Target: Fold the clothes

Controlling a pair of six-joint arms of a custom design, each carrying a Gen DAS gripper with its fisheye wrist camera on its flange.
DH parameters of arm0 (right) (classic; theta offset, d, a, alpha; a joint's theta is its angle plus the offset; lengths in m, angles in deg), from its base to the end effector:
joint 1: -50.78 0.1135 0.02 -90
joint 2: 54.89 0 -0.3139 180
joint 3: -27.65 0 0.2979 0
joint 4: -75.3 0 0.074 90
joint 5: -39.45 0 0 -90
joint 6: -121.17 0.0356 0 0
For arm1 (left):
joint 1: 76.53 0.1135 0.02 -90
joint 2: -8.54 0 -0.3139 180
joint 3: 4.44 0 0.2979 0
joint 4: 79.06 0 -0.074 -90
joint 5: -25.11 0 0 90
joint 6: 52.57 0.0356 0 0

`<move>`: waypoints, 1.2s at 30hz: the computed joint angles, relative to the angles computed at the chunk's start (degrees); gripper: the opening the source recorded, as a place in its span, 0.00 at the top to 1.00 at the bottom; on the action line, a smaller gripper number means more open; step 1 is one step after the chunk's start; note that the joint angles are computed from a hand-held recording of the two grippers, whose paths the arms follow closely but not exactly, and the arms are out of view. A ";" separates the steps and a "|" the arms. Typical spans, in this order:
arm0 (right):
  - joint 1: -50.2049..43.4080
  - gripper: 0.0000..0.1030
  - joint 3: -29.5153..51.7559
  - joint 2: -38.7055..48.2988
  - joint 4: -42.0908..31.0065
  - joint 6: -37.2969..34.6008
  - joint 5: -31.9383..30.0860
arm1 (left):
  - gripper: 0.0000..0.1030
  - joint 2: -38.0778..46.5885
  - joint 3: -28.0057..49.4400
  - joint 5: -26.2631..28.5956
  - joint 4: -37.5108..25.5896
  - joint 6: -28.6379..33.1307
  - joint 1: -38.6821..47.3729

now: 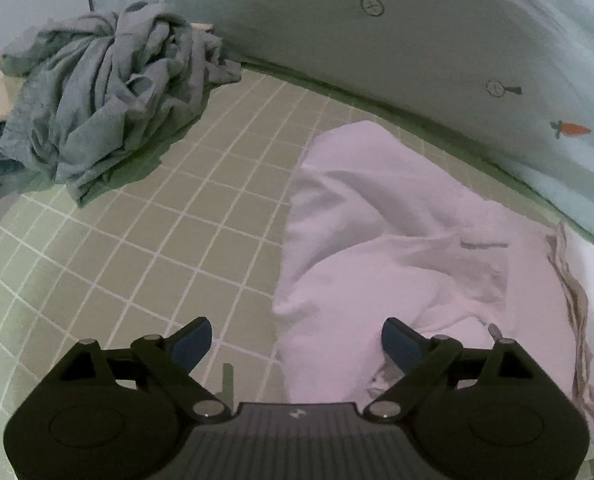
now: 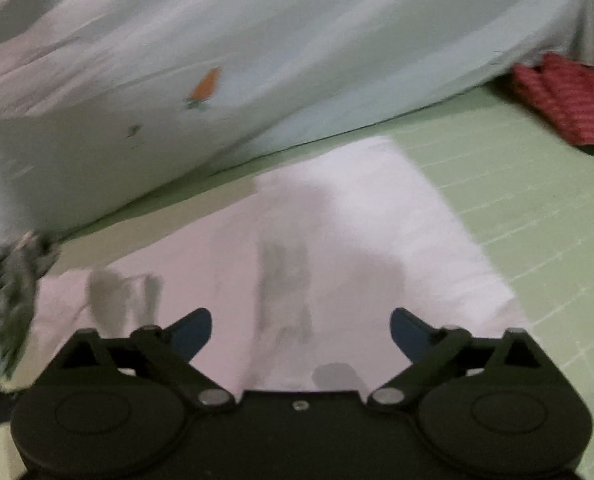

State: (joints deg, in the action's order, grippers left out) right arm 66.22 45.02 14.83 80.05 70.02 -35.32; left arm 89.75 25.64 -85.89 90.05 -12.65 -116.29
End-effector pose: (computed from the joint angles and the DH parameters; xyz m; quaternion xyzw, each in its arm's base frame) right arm 0.1627 0.0352 0.0921 0.2344 0.8952 0.0536 0.3753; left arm 0.1690 -0.1240 0.0971 -0.1297 0.9463 -0.0426 0.2932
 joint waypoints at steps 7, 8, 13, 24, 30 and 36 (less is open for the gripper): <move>1.26 0.02 5.94 17.77 -2.49 5.71 4.90 | 0.10 -0.25 -2.40 6.88 7.56 6.12 8.92; 2.24 0.02 6.79 20.55 -2.65 6.48 5.10 | 0.10 0.65 -2.38 7.97 8.82 6.81 10.25; 9.65 0.01 11.61 28.86 -7.79 9.58 11.53 | 0.10 8.73 -0.82 13.79 15.53 9.87 14.93; 8.44 0.00 14.22 26.05 -15.91 14.54 12.21 | 0.11 19.49 3.50 20.44 23.58 16.58 19.15; 4.88 0.00 11.87 21.32 -15.98 13.01 12.13 | 0.42 18.97 3.59 24.97 24.09 14.29 20.33; -0.96 0.01 7.94 17.02 -10.75 6.38 8.77 | 0.83 11.35 1.34 23.44 22.25 8.97 17.60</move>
State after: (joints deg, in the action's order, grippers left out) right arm 65.26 52.96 31.85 69.30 76.40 -26.55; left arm 101.10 26.98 -62.45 112.30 -3.69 -98.70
